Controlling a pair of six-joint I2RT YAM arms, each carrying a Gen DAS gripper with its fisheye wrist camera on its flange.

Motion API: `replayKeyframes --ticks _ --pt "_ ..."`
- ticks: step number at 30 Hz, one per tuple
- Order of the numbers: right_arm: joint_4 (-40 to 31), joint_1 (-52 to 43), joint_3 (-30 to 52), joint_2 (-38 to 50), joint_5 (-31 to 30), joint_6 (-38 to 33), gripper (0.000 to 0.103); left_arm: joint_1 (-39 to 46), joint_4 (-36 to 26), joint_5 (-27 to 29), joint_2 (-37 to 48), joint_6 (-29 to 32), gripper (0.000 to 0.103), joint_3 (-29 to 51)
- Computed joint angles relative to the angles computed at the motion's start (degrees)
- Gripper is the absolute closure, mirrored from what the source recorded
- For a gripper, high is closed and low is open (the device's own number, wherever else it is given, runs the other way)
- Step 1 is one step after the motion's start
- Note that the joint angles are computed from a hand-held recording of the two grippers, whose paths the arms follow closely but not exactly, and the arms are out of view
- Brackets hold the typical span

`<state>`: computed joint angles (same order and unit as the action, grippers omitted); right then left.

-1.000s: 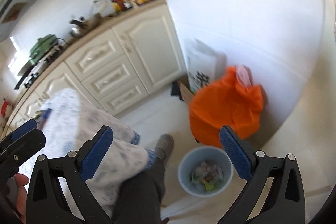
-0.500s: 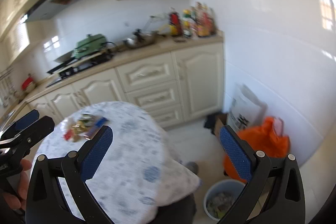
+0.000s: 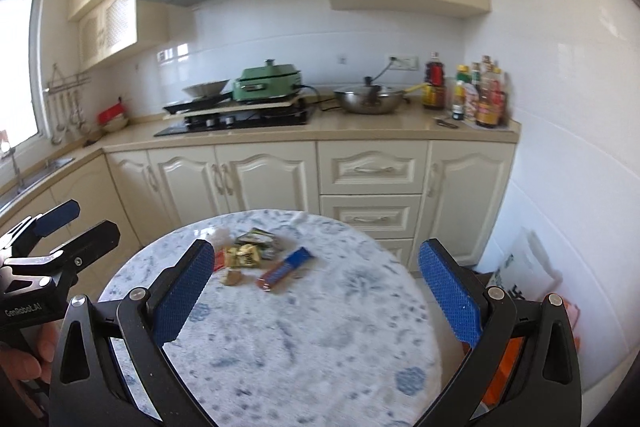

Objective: Collect trash
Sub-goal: 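Bring both tools back over the remaining trash on the table, then grasp the red packet with the left tool while the right tool grasps the blue snack bar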

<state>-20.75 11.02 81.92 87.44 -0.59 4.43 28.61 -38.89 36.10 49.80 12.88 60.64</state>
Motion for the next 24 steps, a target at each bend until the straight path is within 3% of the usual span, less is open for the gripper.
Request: replayKeyframes --ticks 3,9,18,24 --pt "-0.3 2.84 2.31 3.05 1.42 -0.54 0.0 2.51 -0.63 0.35 1.2 1.11 0.001 0.72" --pt "-0.76 4.58 6.12 9.18 1.34 0.34 0.0 1.7 -0.34 -5.14 4.87 3.11 0.001 2.62" --pt "-6.54 5.19 20.38 26.76 2.5 2.37 0.0 -7.23 6.95 -14.18 25.49 2.69 0.001 8.98" --pt "-12.88 5.06 34.58 40.77 1.33 4.02 0.0 -12.73 6.79 -18.6 40.65 2.97 0.001 18.85"
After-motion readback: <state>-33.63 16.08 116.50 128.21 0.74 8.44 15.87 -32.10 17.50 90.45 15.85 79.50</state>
